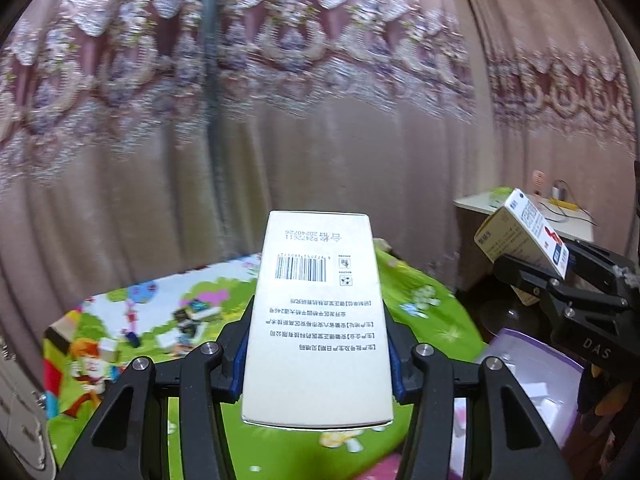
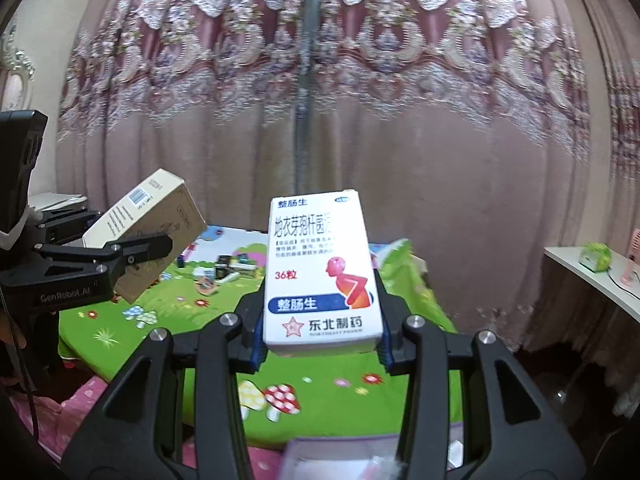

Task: Organize rigid objects
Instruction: 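Carry both held boxes over to the white storage box, then open both grippers to drop the boxes into the storage box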

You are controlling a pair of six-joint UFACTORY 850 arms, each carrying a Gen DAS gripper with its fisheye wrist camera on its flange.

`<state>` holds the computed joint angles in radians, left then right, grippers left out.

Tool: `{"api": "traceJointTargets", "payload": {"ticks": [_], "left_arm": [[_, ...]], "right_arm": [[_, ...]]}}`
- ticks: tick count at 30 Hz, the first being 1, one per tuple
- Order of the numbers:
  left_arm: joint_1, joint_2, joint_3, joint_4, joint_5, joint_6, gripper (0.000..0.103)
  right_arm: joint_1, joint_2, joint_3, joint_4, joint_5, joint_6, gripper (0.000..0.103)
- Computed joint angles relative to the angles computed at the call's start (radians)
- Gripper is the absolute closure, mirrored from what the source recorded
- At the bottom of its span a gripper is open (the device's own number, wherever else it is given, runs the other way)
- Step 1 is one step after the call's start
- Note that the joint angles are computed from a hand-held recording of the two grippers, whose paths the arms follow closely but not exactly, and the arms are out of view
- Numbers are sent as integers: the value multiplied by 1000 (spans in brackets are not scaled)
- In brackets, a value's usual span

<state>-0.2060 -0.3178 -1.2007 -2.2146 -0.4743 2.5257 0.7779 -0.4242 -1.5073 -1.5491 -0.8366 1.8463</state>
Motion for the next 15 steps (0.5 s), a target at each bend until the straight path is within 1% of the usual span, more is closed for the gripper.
{"api": "traceJointTargets", "payload": {"ticks": [6,10,13,15], "left_arm": [[-49,-14,-4,170,-11,-127,51],[-81,-38,-25,326,-8,-268,51],[-111,-54,-27,410,0,-318,51],[-127,-67,-31,500,-7,-383,51]], "right_arm": [[7,87,122,50,-84,45,57],[8,125,180,113,-122,37,57],[4,154,227,160,-136,43,57],[3,167,250,187,-151,49,57]]}}
